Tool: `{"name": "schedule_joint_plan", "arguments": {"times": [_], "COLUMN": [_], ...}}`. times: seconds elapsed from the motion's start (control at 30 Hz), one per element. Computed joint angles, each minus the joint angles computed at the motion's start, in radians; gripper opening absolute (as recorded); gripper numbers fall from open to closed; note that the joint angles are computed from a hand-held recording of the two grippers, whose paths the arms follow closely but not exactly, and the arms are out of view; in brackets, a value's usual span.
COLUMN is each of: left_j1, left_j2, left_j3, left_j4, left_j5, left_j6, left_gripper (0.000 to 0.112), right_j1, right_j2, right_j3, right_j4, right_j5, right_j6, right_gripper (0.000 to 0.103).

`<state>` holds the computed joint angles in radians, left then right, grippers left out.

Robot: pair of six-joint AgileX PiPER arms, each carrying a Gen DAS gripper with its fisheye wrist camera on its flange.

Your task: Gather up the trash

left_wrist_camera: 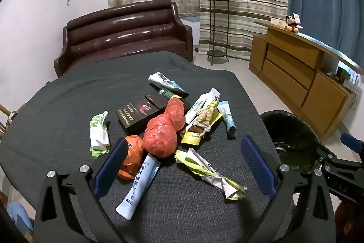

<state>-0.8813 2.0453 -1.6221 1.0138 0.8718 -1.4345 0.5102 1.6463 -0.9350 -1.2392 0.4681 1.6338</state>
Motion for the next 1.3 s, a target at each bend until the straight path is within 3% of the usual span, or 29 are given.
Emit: {"name": "schedule_joint_plan", "arguments": {"times": [1.3], "left_j1": [-0.005], "left_j2": [0.022], "left_j3": [-0.015], "left_j4": [-0.005], "left_j5": [0.003], "left_j6": [0.002], "left_gripper": [0.096], "right_j1": [-0.005], "right_j2": [-0.002], "right_j3": [0.002], "right_j4": [0.005], "right_j5": [-0.007], "right_j6": [-0.006], "right_gripper": [0.1]}}
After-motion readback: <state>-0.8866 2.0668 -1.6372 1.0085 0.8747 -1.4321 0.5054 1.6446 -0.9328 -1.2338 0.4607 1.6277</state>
